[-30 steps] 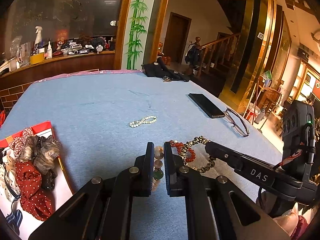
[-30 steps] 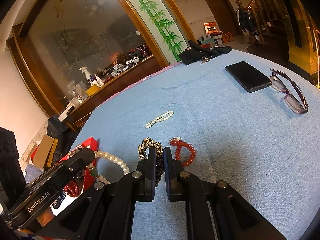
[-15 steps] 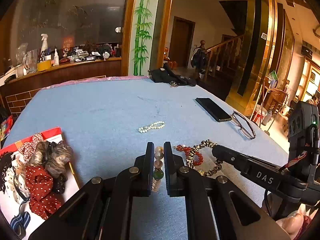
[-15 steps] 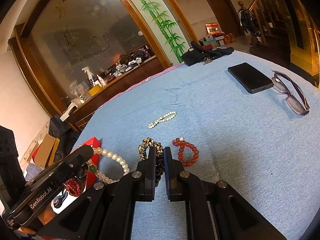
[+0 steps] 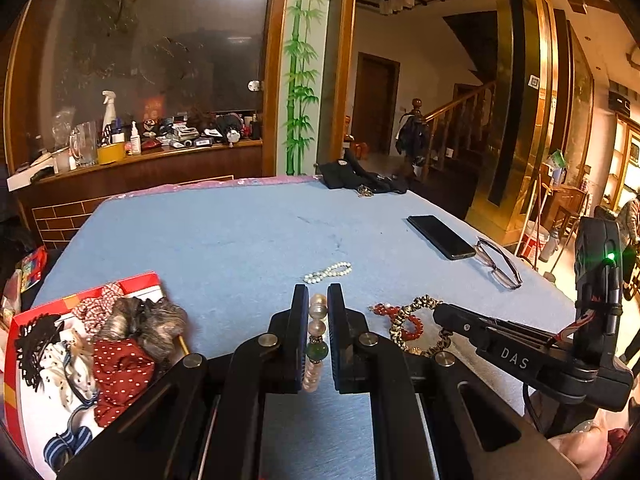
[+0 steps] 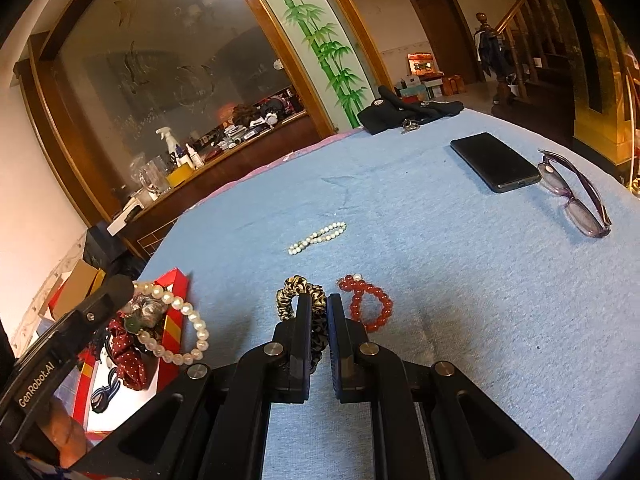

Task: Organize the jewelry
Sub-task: 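Carry the leopard bracelet in the right tool while the left tool carries the pearl bracelet to the box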

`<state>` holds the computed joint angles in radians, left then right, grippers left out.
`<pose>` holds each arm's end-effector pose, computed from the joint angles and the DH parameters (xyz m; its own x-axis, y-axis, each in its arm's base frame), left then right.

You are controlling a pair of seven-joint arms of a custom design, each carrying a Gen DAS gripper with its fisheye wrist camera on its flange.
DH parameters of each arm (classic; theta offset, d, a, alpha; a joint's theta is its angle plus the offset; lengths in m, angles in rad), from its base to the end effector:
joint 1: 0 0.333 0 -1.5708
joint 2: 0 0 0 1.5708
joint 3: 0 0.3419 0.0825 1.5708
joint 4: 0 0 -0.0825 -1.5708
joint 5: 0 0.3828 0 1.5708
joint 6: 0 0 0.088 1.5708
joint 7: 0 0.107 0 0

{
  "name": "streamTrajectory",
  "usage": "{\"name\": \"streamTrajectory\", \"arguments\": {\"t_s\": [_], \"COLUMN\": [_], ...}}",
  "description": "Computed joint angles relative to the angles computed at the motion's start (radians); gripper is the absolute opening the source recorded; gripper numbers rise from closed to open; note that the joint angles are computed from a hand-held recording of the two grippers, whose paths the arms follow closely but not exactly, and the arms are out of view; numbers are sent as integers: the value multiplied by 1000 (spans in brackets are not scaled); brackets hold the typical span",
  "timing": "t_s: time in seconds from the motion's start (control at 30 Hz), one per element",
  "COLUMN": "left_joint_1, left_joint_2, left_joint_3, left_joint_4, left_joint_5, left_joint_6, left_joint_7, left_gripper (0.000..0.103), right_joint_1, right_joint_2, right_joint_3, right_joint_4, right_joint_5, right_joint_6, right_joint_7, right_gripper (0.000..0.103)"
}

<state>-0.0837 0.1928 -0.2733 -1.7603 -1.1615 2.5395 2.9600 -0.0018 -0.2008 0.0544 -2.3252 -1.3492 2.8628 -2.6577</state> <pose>0.6278 -0.2074 0.5432 -0.8203 -0.5630 0.1003 -0.3476 0.3517 -0.8692 0.4927 0.0811 0.4962 -0.5059 -0.7595 -0.4090 -0.3253 0.6071 -0.7250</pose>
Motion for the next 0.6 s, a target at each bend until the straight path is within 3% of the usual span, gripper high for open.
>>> {"name": "streamTrajectory", "arguments": {"t_s": [0.6], "left_joint_1": [75], "left_joint_2": [-3], "left_joint_3": [41], "left_joint_4": [31], "left_joint_5": [-103], "left_joint_6": [-66], "left_joint_7": [4], "left_gripper": [9], "right_joint_1": [106], "right_joint_2": [93], "right_joint_3": [32], "right_joint_4": [144], "right_joint_5": [129], "right_joint_6": [-40], "right_joint_7": [-184], "right_gripper": [8]}}
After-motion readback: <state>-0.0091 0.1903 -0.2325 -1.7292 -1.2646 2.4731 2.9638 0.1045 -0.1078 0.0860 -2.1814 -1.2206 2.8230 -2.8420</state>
